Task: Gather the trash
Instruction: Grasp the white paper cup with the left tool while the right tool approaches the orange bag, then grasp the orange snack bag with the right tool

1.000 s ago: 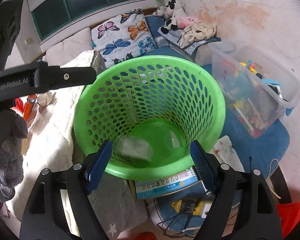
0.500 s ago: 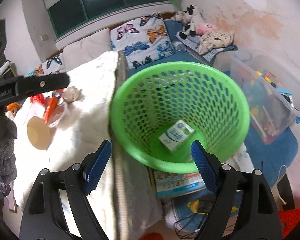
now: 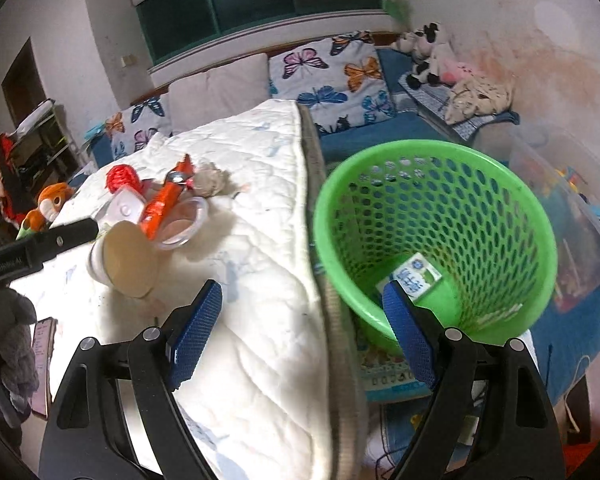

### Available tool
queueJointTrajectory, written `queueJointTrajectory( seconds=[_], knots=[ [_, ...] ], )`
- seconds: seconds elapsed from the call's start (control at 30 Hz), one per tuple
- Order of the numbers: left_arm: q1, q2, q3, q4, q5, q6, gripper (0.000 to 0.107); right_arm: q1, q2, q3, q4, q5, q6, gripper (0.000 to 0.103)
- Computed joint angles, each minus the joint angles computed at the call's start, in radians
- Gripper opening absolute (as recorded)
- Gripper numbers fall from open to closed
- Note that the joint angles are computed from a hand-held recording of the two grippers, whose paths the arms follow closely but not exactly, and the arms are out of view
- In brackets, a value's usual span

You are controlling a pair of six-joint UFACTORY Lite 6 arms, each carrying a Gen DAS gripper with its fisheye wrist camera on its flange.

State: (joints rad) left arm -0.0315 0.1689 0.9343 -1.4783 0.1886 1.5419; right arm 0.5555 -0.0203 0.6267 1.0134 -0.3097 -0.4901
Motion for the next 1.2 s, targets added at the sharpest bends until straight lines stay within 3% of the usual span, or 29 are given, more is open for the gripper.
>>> queueJointTrajectory(
  seconds=[0.4, 0.6, 0.7, 1.2],
  knots=[
    [0.088, 0.202, 0.115, 0.056, 0.104, -0.056, 0.095, 0.055, 0.121, 0.108, -0.018, 0.015, 0.008, 0.082],
    [0.1, 0.266, 0.155, -0.007, 0.147, 0.022, 0.094, 0.062, 0.175, 0.157, -0.025, 0.027, -0.001, 0.082],
    [0.101, 0.261, 0.144, -0.044, 0.158, 0.066, 0.081, 0.068, 0.196, 0.179, -0.014, 0.032, -0.022, 0.082],
    [0.214, 0.024, -0.026, -0.069, 0.26, 0.15, 0.081, 0.086, 0.272, 0.318, 0.034, 0.078, -0.116, 0.082]
  ],
)
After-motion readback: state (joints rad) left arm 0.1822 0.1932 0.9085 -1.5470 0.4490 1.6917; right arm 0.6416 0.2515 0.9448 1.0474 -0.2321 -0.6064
